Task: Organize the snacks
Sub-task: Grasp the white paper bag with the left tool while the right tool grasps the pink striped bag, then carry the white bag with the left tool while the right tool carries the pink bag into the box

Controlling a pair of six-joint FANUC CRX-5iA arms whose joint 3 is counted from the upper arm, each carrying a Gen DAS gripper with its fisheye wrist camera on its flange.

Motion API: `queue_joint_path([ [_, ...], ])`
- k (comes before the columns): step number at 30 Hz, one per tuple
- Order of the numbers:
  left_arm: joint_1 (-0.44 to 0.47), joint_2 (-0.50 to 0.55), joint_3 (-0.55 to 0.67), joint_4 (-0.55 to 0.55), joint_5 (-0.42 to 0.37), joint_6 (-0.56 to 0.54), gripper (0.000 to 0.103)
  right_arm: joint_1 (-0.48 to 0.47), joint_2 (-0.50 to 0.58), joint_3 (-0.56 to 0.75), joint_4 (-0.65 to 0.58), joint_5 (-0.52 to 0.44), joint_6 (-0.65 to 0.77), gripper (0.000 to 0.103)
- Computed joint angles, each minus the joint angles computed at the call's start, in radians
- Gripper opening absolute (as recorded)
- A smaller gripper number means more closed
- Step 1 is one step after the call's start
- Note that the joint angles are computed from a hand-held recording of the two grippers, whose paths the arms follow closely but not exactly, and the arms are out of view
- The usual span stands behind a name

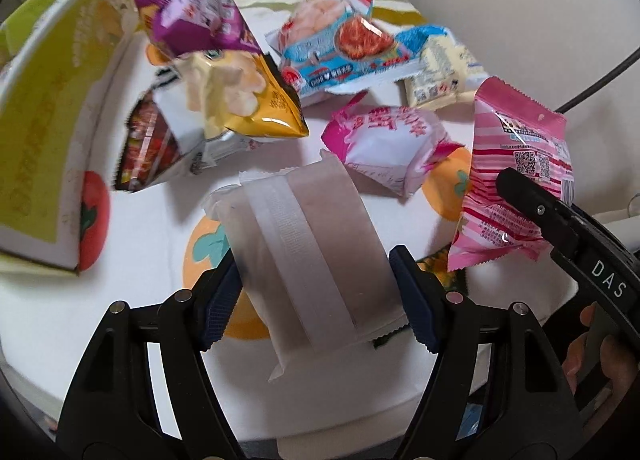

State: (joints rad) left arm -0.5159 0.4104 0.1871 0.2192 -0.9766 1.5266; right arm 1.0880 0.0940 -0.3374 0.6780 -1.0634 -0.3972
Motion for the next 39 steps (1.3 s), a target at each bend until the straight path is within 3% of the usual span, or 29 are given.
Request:
queue_joint_path([
  [9,0.016,-0.15,-0.034,0.015,0.042,0.102,0.069,0.041,-0.048,0.038,0.097,-0.043,0.04,0.059],
  [19,0.152,-0.268,-0.014,-0.043,0.109,0.18,0.069,0.01,0.021,0.186,0.239,0.082,0.165,0.059],
  [25,0.282,-0.274,-0.004,-0.058,0.106,0.146,0.069,-0.02,0.168,0.391,0.219,0.164,0.295,0.059],
  [31,0.408,-0.241,-0.008,0.015,0.09,-0.011,0.069,-0.033,0.383,0.714,0.023,0.151,0.523,0.059],
  [39,0.504,-0.159,0.008,0.124,0.023,-0.232,0.069,-0.034,0.652,1.154,-0.113,-0.032,0.686,0.059],
])
